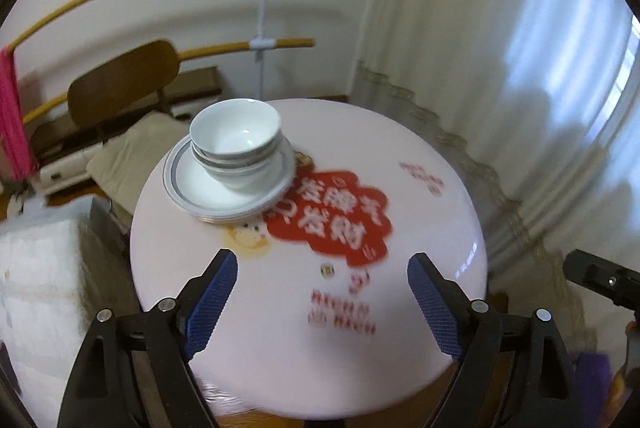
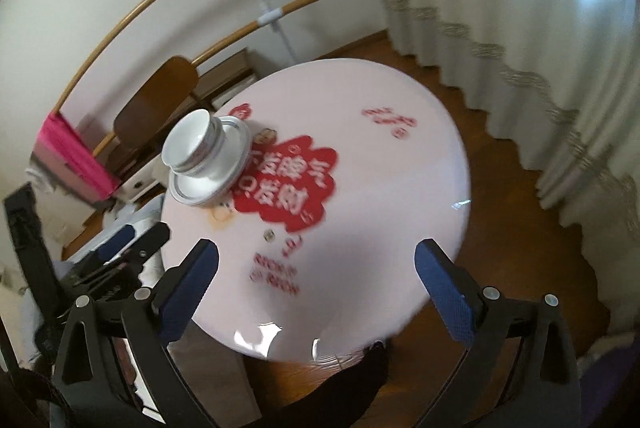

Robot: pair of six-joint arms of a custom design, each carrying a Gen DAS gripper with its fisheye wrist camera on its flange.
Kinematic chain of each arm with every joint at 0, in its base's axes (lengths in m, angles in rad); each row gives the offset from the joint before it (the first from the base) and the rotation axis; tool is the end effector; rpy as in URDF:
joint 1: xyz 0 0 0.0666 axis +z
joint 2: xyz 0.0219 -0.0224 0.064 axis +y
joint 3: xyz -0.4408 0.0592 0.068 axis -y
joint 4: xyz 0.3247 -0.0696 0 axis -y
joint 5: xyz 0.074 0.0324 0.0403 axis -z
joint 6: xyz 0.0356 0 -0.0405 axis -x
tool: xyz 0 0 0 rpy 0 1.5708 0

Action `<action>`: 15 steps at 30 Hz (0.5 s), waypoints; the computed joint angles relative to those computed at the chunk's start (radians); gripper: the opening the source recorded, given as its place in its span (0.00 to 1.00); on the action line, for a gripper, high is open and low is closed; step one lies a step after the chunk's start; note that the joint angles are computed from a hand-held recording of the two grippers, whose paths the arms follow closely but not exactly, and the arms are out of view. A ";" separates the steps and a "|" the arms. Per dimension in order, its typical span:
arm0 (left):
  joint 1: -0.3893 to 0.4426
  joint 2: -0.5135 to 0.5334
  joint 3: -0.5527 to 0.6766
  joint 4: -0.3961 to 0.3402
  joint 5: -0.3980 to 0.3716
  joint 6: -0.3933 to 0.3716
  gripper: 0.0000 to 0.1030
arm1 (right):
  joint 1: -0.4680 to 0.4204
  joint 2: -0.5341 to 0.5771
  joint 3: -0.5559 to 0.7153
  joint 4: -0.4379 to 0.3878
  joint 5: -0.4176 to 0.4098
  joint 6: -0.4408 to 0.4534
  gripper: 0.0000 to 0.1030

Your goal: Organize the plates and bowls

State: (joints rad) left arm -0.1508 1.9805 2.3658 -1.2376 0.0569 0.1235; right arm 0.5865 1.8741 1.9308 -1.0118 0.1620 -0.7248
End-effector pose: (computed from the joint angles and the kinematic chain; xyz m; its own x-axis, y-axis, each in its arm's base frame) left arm 0.6252 -0.0974 0.5473 -0.7616 -0.0087 -0.6480 0.0939 0.9879 -0.1236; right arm 0.5077 0.3300 0.4602 -0.8197 0.2409 -0.5197 0.1000 0.9535 0.2843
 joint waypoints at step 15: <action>0.070 -0.407 -0.498 0.175 0.083 -0.236 0.91 | 0.309 -0.164 -0.226 0.011 0.377 -0.423 1.00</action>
State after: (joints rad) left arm -0.0804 1.5737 1.8679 -1.0626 0.1399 -0.1122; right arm 0.8951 1.7101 1.7047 -1.0010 0.5388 -1.1483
